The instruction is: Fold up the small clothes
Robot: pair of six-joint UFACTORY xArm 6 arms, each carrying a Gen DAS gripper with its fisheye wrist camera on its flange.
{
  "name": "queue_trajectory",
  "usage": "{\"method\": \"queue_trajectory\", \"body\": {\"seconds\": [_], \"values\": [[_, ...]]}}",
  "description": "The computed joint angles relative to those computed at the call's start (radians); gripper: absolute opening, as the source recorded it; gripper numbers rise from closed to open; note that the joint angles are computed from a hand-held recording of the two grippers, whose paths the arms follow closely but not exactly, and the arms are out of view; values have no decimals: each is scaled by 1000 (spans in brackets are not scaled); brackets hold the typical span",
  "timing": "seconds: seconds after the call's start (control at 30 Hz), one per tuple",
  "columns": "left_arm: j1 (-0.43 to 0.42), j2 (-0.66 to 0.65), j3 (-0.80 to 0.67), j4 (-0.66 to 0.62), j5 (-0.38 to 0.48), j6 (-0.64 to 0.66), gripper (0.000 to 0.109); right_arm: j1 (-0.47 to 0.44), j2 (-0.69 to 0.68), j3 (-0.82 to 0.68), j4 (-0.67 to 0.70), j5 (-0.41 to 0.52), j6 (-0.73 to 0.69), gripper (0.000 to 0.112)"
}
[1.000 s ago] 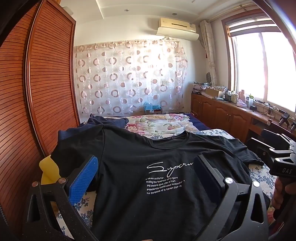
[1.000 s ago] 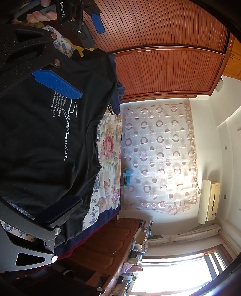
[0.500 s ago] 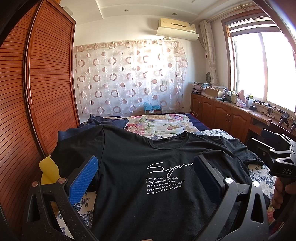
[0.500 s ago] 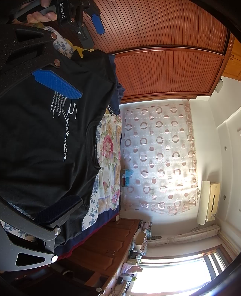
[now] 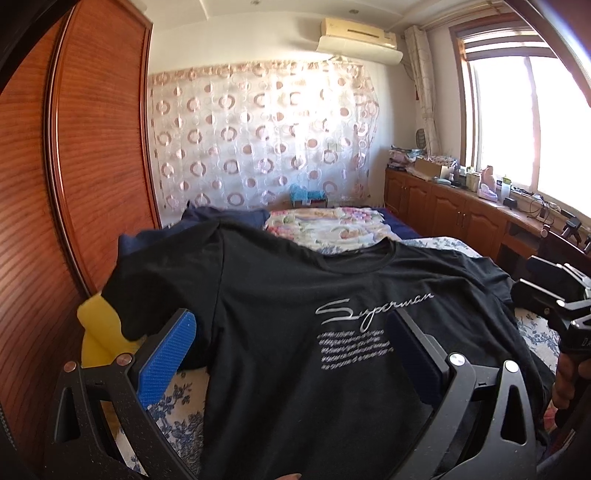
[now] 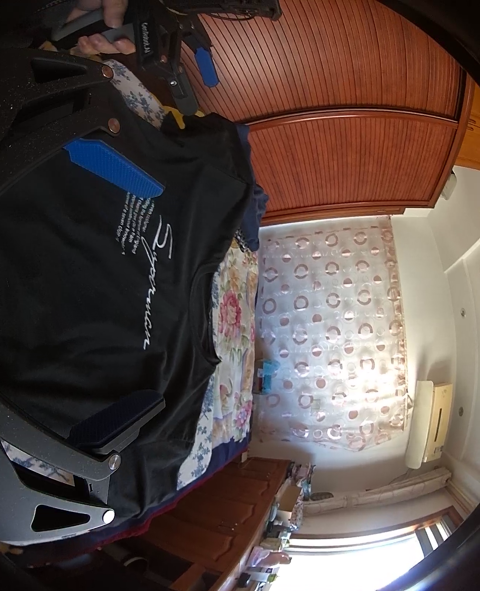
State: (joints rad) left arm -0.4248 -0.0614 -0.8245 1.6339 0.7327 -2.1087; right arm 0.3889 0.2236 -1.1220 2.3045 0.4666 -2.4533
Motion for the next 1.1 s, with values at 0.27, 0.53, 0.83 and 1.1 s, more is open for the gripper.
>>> {"method": "queue_trajectory", "body": {"seconds": [0.27,0.53,0.83,1.1], "values": [[106,-69,96,34,-95,6,103,18,77,-99,-201,-53,182,103],[282,-122,151,97,-235,12,103,48,177,-234,-413,-116,377,99],[488,-59,96,235,-428,-88,75,80,215,-279,-476,-168,436,99],[601,48,13,279,-529,-95,63,83,224,-261,-388,-149,340,99]]}}
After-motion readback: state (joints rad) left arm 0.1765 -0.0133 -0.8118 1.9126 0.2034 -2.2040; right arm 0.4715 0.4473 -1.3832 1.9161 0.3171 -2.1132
